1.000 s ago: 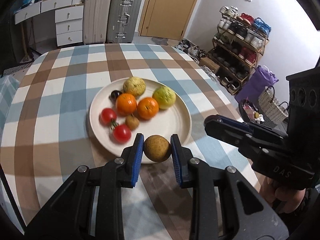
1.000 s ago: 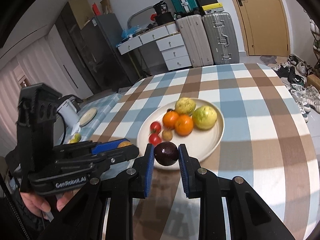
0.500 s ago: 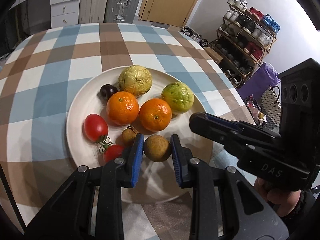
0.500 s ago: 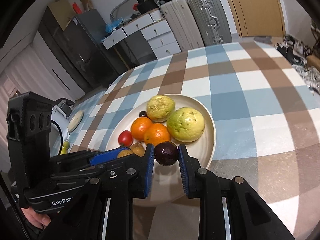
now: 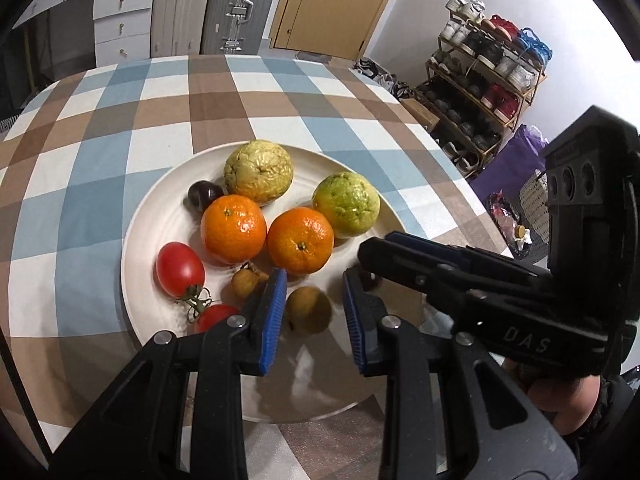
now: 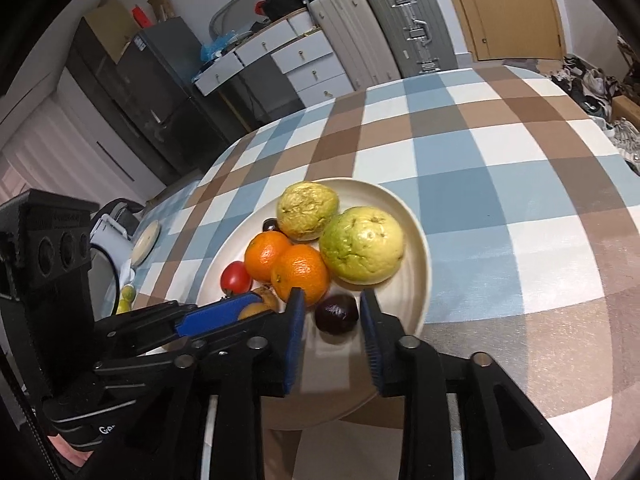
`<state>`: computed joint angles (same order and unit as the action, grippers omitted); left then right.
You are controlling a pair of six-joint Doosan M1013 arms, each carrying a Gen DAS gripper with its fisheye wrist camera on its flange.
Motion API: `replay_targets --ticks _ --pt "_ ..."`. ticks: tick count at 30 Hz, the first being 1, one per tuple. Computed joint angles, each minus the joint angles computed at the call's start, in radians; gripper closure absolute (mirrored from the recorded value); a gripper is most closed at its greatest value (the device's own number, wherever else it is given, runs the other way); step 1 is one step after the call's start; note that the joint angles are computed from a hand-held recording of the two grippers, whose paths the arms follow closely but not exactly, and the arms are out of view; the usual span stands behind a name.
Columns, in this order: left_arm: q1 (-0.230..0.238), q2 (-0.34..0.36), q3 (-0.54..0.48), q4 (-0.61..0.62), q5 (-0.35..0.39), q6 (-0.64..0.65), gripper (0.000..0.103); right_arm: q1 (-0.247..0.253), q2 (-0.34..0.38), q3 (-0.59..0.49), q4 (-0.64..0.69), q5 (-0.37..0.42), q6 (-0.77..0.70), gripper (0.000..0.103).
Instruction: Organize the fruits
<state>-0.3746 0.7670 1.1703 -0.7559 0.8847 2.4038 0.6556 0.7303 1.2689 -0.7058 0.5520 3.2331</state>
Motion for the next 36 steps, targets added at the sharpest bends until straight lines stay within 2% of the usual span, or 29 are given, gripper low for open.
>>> replay_targets --ticks 2,3,4,5,6,9,10,11,13,14,16,18,19,20,23,26,30,33,36 --pt "0.004 -0.009 0.012 -0.025 -0.011 0.02 0.056 0.001 -0.012 0.021 -0.037 -0.01 0.068 0.059" --pt "0.006 -0.013 0.017 -0.035 -0.012 0.03 0.05 0.001 -0.017 0.029 -0.052 -0.015 0.095 0.057" --pt "0.007 -0.021 0.027 -0.046 -0.021 0.044 0.038 0.0 -0.026 0.044 -0.082 -0.033 0.142 0.056" --pt "0.007 -0.03 0.04 -0.055 -0.039 0.057 0.035 0.001 -0.035 0.059 -0.122 -0.052 0.19 0.055" --pt "0.006 -0.043 0.059 -0.072 -0.063 0.082 0.034 0.006 -0.045 0.071 -0.172 -0.05 0.24 0.053" --pt "0.006 -0.076 0.099 -0.103 -0.103 0.149 0.034 0.023 -0.059 0.072 -0.22 0.008 0.26 0.047" --pt "0.005 -0.092 0.12 -0.118 -0.132 0.171 0.032 0.028 -0.064 0.075 -0.238 0.022 0.271 0.04" --pt "0.005 -0.107 0.14 -0.132 -0.158 0.188 0.026 0.034 -0.069 0.078 -0.255 0.035 0.284 0.034" --pt "0.004 -0.14 0.184 -0.163 -0.228 0.222 0.018 0.05 -0.08 0.085 -0.3 0.077 0.317 0.029" --pt "0.002 -0.162 0.217 -0.192 -0.288 0.255 0.018 0.056 -0.083 0.084 -0.306 0.096 0.319 0.027" --pt "0.004 -0.194 0.262 -0.255 -0.347 0.336 0.017 0.072 -0.091 0.085 -0.322 0.138 0.333 0.027" --pt "0.009 -0.225 0.306 -0.329 -0.395 0.42 0.011 0.095 -0.102 0.089 -0.356 0.186 0.366 0.026" --pt "0.011 -0.246 0.338 -0.387 -0.433 0.477 0.002 0.105 -0.107 0.091 -0.374 0.202 0.379 0.021" --pt "0.013 -0.261 0.361 -0.443 -0.459 0.53 0.0 0.114 -0.109 0.091 -0.393 0.219 0.388 0.016" --pt "0.027 -0.306 0.426 -0.609 -0.496 0.686 0.0 0.15 -0.11 0.085 -0.464 0.288 0.4 0.008" --pt "0.047 -0.345 0.484 -0.749 -0.497 0.808 0.0 0.177 -0.115 0.089 -0.527 0.312 0.413 0.007" --pt "0.074 -0.385 0.538 -0.807 -0.476 0.853 0.0 0.207 -0.113 0.085 -0.561 0.343 0.417 0.004" --pt "0.09 -0.411 0.577 -0.89 -0.47 0.934 0.0 0.228 -0.105 0.074 -0.572 0.373 0.393 0.002" --pt "0.101 -0.428 0.599 -0.902 -0.474 0.935 0.0 0.247 -0.097 0.065 -0.576 0.398 0.373 0.002"
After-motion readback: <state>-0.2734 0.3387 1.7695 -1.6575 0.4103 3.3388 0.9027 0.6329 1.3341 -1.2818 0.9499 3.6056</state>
